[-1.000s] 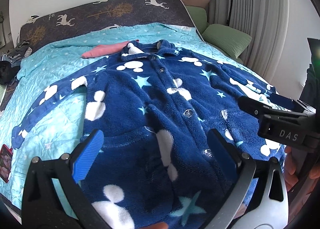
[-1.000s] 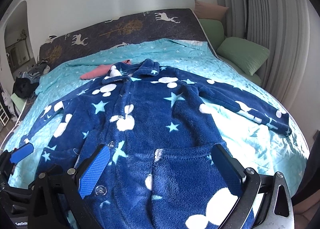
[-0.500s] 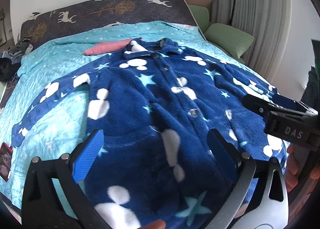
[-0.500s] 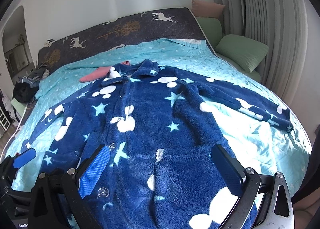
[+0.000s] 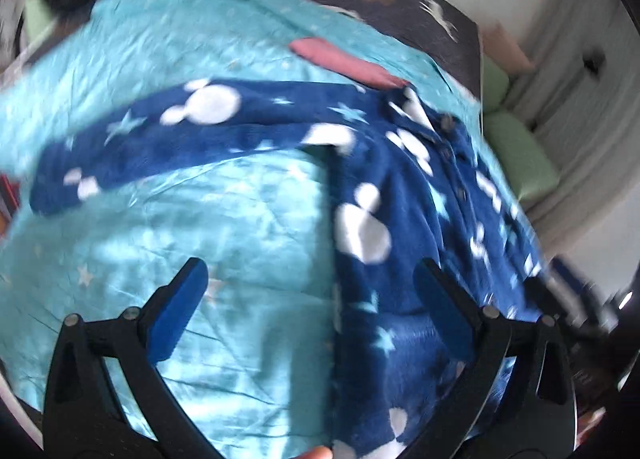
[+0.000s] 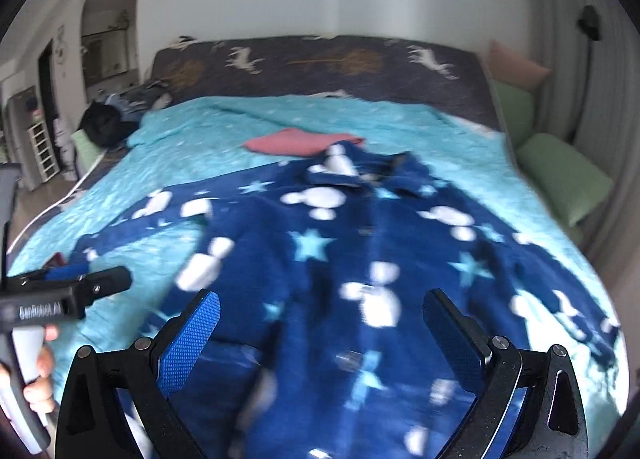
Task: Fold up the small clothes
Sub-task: 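Grasp the blue robe's sleeve cuff with the left gripper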
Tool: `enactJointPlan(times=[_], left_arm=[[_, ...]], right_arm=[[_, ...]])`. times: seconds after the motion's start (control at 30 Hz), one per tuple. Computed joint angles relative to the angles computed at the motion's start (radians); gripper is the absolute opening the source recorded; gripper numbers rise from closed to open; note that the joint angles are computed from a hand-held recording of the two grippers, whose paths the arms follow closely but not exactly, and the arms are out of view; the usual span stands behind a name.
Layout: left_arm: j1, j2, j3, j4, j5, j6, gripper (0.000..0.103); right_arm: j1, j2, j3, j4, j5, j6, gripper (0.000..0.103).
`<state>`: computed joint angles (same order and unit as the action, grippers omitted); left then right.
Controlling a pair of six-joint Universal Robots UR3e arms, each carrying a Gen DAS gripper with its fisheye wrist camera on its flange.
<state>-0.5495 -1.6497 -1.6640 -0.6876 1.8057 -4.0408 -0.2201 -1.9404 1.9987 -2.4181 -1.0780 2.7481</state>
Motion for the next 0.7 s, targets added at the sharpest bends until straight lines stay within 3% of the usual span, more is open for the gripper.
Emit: enactJointPlan(times=[0.07, 0.17, 0.23, 0.33, 0.5, 0.6, 0.7], left_arm=[[0.054, 0.066, -0.086, 0.019, -0.003, -0.017, 0.101], [0.139, 0.147, -0.194, 0.018, -0.009, -0.020, 0.101], [0.247, 0.229, -0.314, 0.068, -0.111, -0.019, 0.100], [0.420, 0.343, -0.468, 0.120, -0.289, -0.010, 0.099], [0.589, 0.469, -0.599, 0.092, -0.389, 0.000, 0.099], [0.718, 0.528, -0.677, 0.061, -0.512, 0.012, 0.099], [0.783, 0.521, -0.698, 0.059, -0.580, 0.020, 0.099]], right_arm=[[0.108, 0.099, -0.063, -0.054, -0.061, 0.028, 0.102], [0.279, 0.265, -0.181, -0.139, -0.176, -0.003, 0.091], [0.361, 0.349, -0.243, -0.172, -0.231, -0.044, 0.075], [0.492, 0.533, -0.395, -0.191, -0.304, -0.156, 0.059], [0.630, 0.766, -0.618, -0.191, -0.380, -0.288, 0.056], [0.673, 0.852, -0.717, -0.169, -0.389, -0.333, 0.056], [0.711, 0.940, -0.827, -0.127, -0.411, -0.334, 0.056]])
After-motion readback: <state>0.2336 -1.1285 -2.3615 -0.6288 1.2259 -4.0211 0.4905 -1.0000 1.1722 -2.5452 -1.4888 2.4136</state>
